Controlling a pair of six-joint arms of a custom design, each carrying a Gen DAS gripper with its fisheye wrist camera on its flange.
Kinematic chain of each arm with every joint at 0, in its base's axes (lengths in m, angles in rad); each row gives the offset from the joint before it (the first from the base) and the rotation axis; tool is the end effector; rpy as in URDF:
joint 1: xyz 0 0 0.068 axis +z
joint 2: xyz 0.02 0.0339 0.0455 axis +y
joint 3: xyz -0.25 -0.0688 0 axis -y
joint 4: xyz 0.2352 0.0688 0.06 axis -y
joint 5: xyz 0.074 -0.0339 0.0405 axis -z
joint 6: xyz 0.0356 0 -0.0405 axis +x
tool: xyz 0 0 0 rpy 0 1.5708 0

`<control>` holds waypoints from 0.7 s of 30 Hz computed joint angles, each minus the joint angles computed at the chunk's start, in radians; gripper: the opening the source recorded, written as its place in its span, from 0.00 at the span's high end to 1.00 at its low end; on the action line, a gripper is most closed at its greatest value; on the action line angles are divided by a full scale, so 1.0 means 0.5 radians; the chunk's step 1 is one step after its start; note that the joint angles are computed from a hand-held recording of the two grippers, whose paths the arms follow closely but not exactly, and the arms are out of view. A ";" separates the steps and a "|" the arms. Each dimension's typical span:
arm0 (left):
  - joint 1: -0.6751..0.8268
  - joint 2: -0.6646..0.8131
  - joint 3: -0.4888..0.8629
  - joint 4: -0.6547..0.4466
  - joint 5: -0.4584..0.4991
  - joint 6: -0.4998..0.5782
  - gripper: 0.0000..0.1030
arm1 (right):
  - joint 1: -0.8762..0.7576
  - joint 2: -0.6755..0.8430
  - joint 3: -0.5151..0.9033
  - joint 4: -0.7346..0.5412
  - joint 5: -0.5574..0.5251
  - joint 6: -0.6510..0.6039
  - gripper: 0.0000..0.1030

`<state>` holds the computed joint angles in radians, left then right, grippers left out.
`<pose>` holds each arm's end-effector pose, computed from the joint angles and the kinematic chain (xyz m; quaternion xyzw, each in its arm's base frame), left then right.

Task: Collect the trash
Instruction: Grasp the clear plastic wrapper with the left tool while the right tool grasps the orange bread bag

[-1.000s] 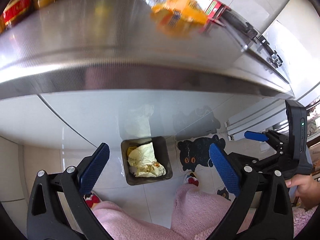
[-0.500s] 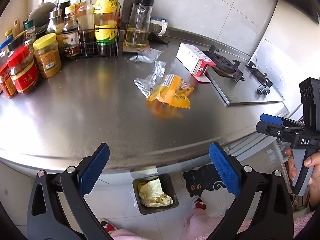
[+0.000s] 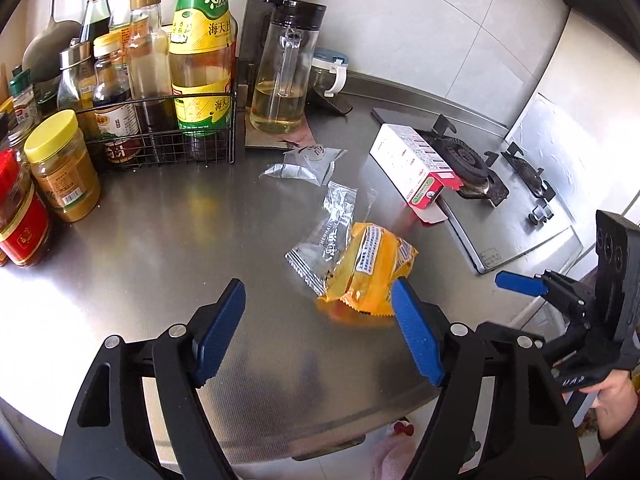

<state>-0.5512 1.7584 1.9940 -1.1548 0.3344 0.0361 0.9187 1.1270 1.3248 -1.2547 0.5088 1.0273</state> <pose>0.2891 -0.1915 0.3868 0.3214 0.8788 -0.2329 0.2650 0.1249 0.1350 0.3528 0.1147 0.9312 0.0663 0.3396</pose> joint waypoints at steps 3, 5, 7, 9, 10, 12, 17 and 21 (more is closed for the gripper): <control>-0.016 0.168 0.156 -0.032 0.031 -0.001 0.40 | -0.061 0.032 -0.043 0.124 -0.064 -0.109 0.23; -0.029 0.254 0.224 -0.030 0.028 0.000 0.42 | -0.096 0.057 -0.071 0.211 -0.104 -0.183 0.26; -0.036 0.339 0.296 -0.044 0.029 0.004 0.47 | -0.130 0.098 -0.089 0.290 -0.149 -0.254 0.36; -0.042 0.412 0.361 -0.061 0.024 0.011 0.49 | -0.164 0.147 -0.095 0.350 -0.192 -0.311 0.39; -0.043 0.444 0.391 -0.070 0.022 0.013 0.49 | -0.180 0.166 -0.102 0.379 -0.212 -0.330 0.43; -0.045 0.510 0.455 -0.095 0.021 0.014 0.49 | -0.200 0.197 -0.114 0.424 -0.228 -0.355 0.47; -0.034 0.645 0.576 -0.138 0.016 0.002 0.49 | -0.243 0.237 -0.134 0.501 -0.245 -0.396 0.50; -0.015 0.717 0.636 -0.164 0.050 -0.006 0.49 | -0.258 0.279 -0.110 0.510 -0.235 -0.447 0.58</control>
<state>-0.5585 2.1171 2.3119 -1.2370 0.3595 0.0328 0.7895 1.2664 1.2697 -0.9998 0.3914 0.8040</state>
